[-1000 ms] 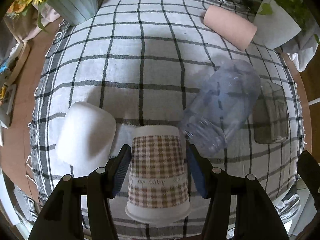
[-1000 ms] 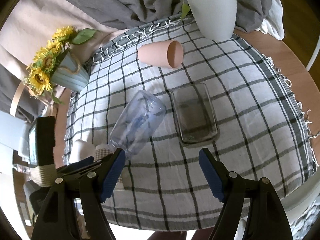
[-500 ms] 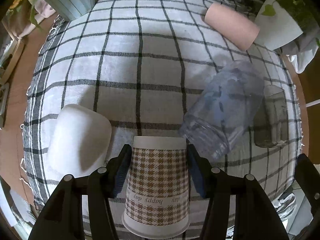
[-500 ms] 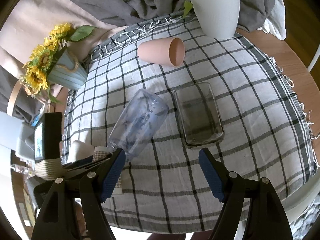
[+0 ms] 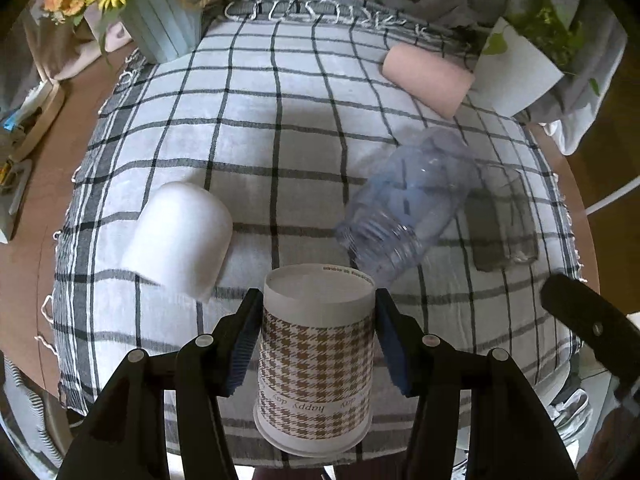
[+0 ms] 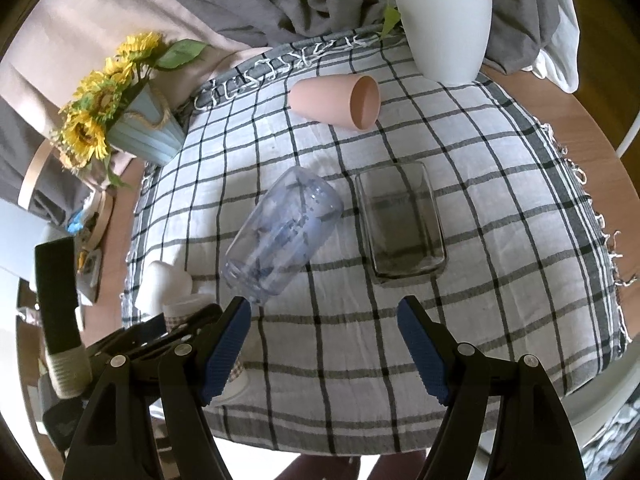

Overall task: Flip cup upside down
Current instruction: 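Lower the cup rim-down onto the cloth and open the left tool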

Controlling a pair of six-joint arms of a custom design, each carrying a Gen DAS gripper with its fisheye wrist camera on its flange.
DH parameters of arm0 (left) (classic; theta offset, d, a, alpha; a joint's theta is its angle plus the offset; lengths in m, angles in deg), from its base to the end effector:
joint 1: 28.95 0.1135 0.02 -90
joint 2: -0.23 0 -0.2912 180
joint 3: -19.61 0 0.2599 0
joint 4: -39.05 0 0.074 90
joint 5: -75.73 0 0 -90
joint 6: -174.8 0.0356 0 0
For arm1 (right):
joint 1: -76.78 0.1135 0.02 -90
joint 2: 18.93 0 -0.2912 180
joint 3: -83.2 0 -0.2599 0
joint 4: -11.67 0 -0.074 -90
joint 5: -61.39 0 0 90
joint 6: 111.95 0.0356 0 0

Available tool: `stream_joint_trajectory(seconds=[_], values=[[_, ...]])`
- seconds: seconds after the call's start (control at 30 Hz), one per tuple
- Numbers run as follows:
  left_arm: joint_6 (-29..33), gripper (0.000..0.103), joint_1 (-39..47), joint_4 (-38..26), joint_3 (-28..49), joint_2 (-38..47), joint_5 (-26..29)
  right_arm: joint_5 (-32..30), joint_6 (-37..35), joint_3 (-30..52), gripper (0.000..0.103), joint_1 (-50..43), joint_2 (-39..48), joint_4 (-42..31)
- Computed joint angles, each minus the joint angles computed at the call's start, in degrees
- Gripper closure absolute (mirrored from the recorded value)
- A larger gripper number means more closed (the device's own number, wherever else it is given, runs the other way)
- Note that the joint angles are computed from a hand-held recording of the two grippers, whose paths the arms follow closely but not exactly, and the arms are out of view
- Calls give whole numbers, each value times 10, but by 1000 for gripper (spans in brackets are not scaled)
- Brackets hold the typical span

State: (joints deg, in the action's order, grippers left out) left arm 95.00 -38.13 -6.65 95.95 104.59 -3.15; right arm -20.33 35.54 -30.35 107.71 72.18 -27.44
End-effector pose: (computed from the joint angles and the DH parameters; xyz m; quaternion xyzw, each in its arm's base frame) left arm 0.3466 -0.0630 0.1689 0.1794 0.9689 -0.0947 0.1418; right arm 0.2687 0.1550 0.1982 0.2391 0.9416 0.1074 0.2112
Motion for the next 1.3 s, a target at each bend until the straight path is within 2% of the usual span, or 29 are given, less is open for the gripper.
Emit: stream_joint_trajectory(seconds=[0.3, 0.4, 0.57, 0.9, 1.13, 1.3], values=[[-18, 48, 5, 79, -64, -56, 24, 10, -7, -13, 27, 7, -15, -10], [-25, 48, -1, 129, -88, -71, 13, 16, -10, -14, 27, 6, -19, -17], [-32, 47, -13, 151, -95, -56, 3, 24, -15, -13, 27, 11, -21, -33], [-27, 47, -33, 138, -54, -15, -29, 20, -5, -25, 27, 9, -33, -31], [-26, 47, -37, 128, -38, -1, -29, 20, -8, -22, 27, 6, -32, -27], [-25, 42, -38, 119, -32, 8, -32, 19, -6, -19, 27, 2, -29, -29]])
